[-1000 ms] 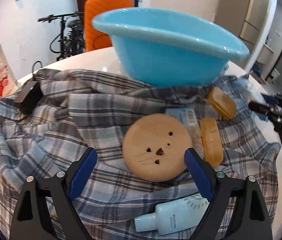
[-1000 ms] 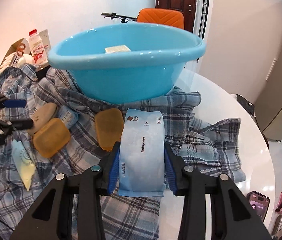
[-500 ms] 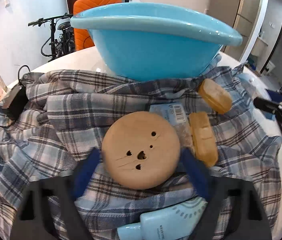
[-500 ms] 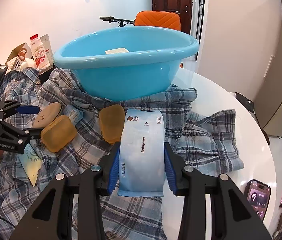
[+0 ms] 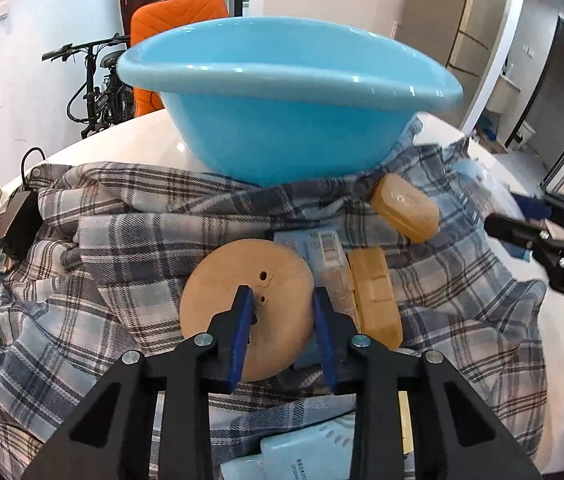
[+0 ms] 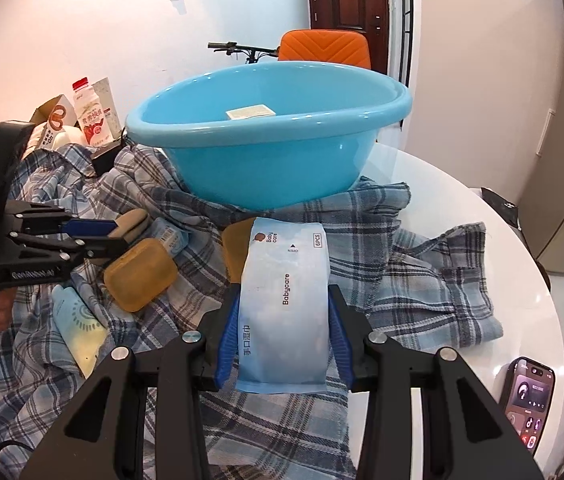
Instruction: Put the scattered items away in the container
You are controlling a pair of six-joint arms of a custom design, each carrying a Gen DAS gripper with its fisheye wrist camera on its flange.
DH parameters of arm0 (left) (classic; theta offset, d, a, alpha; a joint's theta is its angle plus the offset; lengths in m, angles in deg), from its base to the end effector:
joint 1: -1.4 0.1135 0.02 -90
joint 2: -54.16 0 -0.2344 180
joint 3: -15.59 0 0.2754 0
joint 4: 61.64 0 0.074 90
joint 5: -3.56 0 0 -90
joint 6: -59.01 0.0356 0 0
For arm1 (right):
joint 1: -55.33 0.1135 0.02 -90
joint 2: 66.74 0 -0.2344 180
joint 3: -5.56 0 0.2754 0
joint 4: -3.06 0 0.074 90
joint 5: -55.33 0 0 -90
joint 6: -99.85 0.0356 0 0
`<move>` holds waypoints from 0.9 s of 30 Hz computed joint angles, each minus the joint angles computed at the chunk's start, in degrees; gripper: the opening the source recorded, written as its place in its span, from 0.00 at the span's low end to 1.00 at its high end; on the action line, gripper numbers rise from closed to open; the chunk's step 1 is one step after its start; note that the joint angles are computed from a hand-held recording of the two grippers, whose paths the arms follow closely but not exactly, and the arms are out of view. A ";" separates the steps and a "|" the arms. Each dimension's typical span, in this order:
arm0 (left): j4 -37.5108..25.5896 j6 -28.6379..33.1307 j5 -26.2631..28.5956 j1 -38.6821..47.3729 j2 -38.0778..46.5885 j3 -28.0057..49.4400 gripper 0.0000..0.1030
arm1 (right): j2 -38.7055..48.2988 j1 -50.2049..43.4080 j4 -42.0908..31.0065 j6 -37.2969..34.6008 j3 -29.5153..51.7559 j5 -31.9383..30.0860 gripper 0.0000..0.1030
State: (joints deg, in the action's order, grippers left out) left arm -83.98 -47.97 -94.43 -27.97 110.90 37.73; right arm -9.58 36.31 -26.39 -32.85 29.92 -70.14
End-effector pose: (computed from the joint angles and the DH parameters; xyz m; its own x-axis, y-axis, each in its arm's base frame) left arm 0.1573 -0.0829 0.0616 -0.8211 0.1302 -0.5558 0.1880 0.9810 -0.0479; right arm 0.1697 -0.0366 0.0701 -0.6217 -0.3699 -0.6904 -0.5601 0.8262 0.0616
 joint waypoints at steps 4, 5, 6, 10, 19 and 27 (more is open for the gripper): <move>-1.41 -2.06 -2.44 -2.37 -0.65 0.39 0.33 | -0.29 -0.32 -0.81 -0.29 0.33 -0.76 0.38; -1.79 -2.14 -1.88 -2.08 -0.98 0.45 0.33 | -0.34 -0.49 -1.15 -0.42 0.51 -1.07 0.38; -2.54 -2.21 -1.33 -1.76 -1.81 0.39 0.33 | -0.76 -0.64 -1.55 -0.48 0.55 -1.29 0.38; -5.06 -2.44 -1.37 -1.61 -5.51 -0.29 0.33 | -3.26 -1.00 -3.73 -0.77 0.36 -1.98 0.38; -6.71 -6.73 -3.38 -4.98 -6.67 -0.55 0.56 | -3.70 5.81 1.05 3.50 -2.39 6.47 0.39; -13.53 -9.33 -6.75 -9.80 -14.77 -1.02 0.73 | -3.96 8.40 3.46 5.88 -4.48 9.79 0.59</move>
State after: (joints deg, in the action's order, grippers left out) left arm -97.51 -57.30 -101.18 -37.77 96.13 36.71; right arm -13.54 44.71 -22.93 -26.97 25.44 -60.34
